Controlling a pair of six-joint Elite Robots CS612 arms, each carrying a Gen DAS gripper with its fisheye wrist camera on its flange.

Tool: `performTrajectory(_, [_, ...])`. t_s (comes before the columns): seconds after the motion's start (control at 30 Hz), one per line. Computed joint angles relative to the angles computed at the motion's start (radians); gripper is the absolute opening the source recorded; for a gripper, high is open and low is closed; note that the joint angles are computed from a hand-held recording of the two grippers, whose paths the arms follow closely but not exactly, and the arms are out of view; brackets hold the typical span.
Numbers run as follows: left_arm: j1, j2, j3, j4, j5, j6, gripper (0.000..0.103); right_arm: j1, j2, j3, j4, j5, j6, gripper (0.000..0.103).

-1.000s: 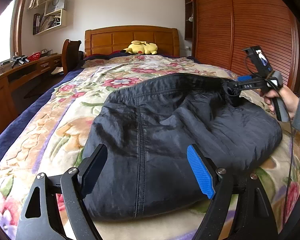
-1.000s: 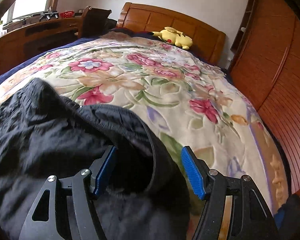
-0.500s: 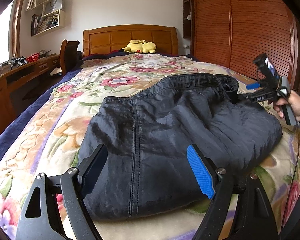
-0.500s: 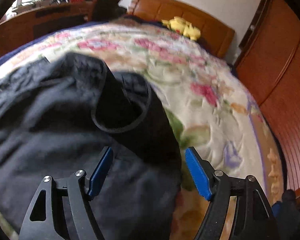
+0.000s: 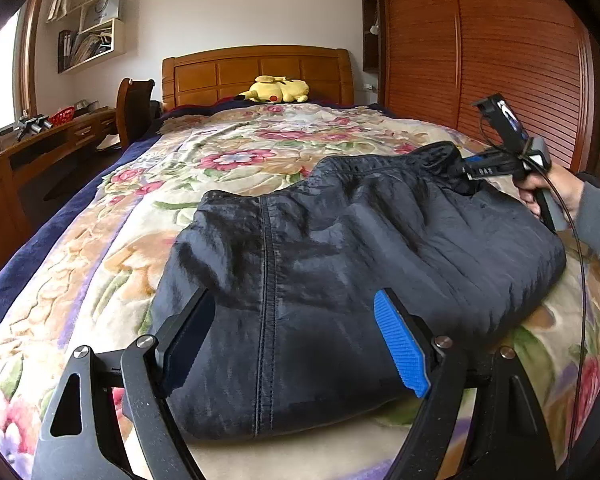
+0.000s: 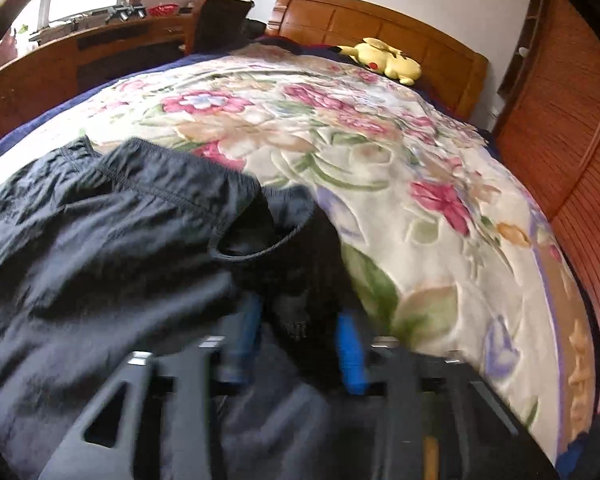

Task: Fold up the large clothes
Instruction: 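Tuck the grasped edge under the bundle with the right tool, then open, then press the folded jacket bundle flat with the right tool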

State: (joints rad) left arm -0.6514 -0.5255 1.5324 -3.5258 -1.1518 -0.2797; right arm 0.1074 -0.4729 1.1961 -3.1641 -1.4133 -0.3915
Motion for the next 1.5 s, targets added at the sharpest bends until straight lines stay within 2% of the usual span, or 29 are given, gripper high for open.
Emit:
performTrajectory(0.03, [-0.001,0.001,0.000,0.000,-0.001,0.002,0.083,0.000,0.003,-0.004,-0.011,-0.008,0.009,0.012])
performTrajectory(0.1, [-0.001,0.001,-0.003,0.004,-0.006,0.008,0.083,-0.005,0.013,-0.016,-0.050,-0.016,0.043,0.009])
performTrajectory(0.17, [-0.001,0.002,-0.004,0.006,-0.009,0.013,0.083,0.000,0.024,-0.031,-0.086,-0.097,0.093,0.008])
performTrajectory(0.23, [0.000,0.003,-0.007,0.009,-0.013,0.015,0.083,0.003,0.032,-0.054,-0.067,-0.190,0.165,0.008])
performTrajectory(0.3, [0.001,0.003,-0.007,0.012,-0.016,0.014,0.083,0.001,0.036,-0.070,-0.035,-0.232,0.220,0.008])
performTrajectory(0.37, [0.003,0.004,-0.009,0.019,-0.021,0.008,0.083,0.007,0.036,-0.074,-0.022,-0.268,0.198,0.013])
performTrajectory(0.43, [0.004,0.003,-0.010,0.023,-0.024,0.002,0.083,0.011,0.019,-0.053,-0.002,-0.277,0.167,0.043])
performTrajectory(0.47, [0.003,0.003,-0.010,0.021,-0.022,0.002,0.083,0.010,0.006,-0.031,-0.021,-0.262,0.164,0.051])
performTrajectory(0.5, [0.003,0.003,-0.009,0.018,-0.020,0.001,0.083,0.007,-0.009,-0.004,-0.044,-0.240,0.164,0.066])
performTrajectory(0.53, [0.003,0.003,-0.009,0.016,-0.019,0.001,0.083,0.002,-0.027,0.035,-0.077,-0.212,0.163,0.070])
performTrajectory(0.77, [0.002,-0.003,0.007,-0.004,0.006,-0.004,0.083,-0.027,-0.122,0.301,-0.258,-0.078,0.149,0.071])
performTrajectory(0.87, [0.006,-0.012,0.027,-0.016,0.031,-0.018,0.083,-0.039,-0.146,0.385,-0.294,-0.044,0.122,0.071])
performTrajectory(0.93, [0.011,-0.017,0.039,-0.019,0.042,-0.040,0.083,-0.051,-0.160,0.426,-0.306,-0.012,0.123,0.075])
performTrajectory(1.1, [0.025,-0.024,0.056,0.009,0.053,-0.087,0.083,-0.072,-0.160,0.461,-0.314,0.002,0.139,0.083])
performTrajectory(1.3, [0.029,-0.028,0.072,0.057,0.065,-0.098,0.083,-0.096,-0.144,0.468,-0.346,0.022,0.259,0.088])
performTrajectory(1.37, [0.029,-0.030,0.076,0.074,0.062,-0.096,0.083,-0.091,-0.137,0.468,-0.355,0.015,0.287,0.088])
performTrajectory(1.5, [0.031,-0.032,0.084,0.088,0.054,-0.087,0.083,-0.075,-0.125,0.465,-0.373,-0.029,0.284,0.088])
